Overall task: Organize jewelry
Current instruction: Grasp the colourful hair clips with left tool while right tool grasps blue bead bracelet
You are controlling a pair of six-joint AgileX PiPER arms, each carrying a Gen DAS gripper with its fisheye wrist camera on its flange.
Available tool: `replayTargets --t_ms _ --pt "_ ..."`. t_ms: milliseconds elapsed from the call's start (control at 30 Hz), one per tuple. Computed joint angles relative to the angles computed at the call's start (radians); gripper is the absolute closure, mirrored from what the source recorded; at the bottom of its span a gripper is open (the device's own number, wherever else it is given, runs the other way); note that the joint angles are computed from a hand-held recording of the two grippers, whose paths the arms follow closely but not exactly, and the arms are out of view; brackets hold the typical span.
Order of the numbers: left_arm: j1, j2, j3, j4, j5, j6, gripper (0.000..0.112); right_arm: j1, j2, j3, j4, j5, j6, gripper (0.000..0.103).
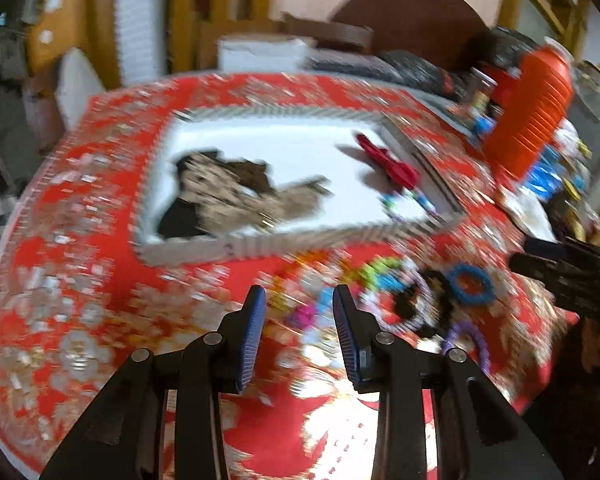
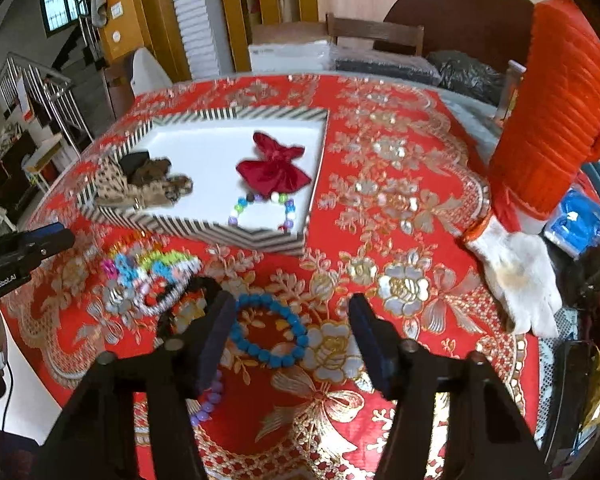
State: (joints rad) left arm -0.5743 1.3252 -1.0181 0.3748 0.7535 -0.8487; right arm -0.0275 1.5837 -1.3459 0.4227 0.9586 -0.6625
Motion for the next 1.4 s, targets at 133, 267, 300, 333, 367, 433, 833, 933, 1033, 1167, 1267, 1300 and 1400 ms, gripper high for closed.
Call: replayTargets --t_ms 133,267,300,333,367,433,833,933,1033,1167,1267,1300,1400 --pt "-0.006 0.033 -0.006 0.001 -0.006 0.044 0.088 -0.008 0.037 -0.005 -0.017 0.015 0.008 0.052" --pt "0.036 0.059 -0.018 -0.078 -0.038 0.175 0.088 -0.007 0.069 -0.01 -0.031 0.022 0.009 0.053" --pt "0.049 0.073 -0.025 -0.104 -0.044 0.22 0.088 0.001 0.076 -0.01 -0.04 0.02 0.012 0.056" --pt "0.056 0.083 -0.028 -0.114 -0.046 0.24 0.088 0.004 0.083 -0.012 -0.043 0.02 0.014 0.059" --pt "0.065 0.096 -0.033 -0.128 -0.048 0.265 0.088 0.009 0.09 -0.015 -0.045 0.024 0.016 0.06" --pt "0.085 0.117 -0.038 -0.178 -0.056 0.337 0.088 0.024 0.102 -0.014 -0.059 0.017 0.022 0.064" --pt "0.171 0.162 -0.032 -0.498 -0.102 0.672 0.108 0.062 0.087 0.028 -0.092 -0.052 0.02 0.095" --pt "0.169 0.139 -0.022 -0.477 -0.095 0.63 0.112 0.048 0.066 0.031 -0.059 -0.055 0.003 0.095" --pt "0.182 0.09 -0.005 -0.494 -0.095 0.633 0.112 0.028 0.051 0.027 -0.017 -0.047 -0.019 0.095" --pt "0.196 0.03 -0.008 -0.475 -0.075 0.607 0.112 0.004 0.031 0.017 0.035 -0.022 -0.04 0.095" --pt "0.201 -0.004 -0.029 -0.473 -0.05 0.599 0.112 -0.013 0.007 0.008 0.08 0.004 -0.066 0.095" --pt "0.193 -0.011 -0.041 -0.452 -0.039 0.582 0.112 -0.016 -0.002 0.004 0.09 0.011 -0.072 0.095" --pt "0.172 -0.026 -0.084 -0.393 -0.01 0.536 0.112 -0.02 -0.012 -0.027 0.113 0.041 -0.076 0.095"
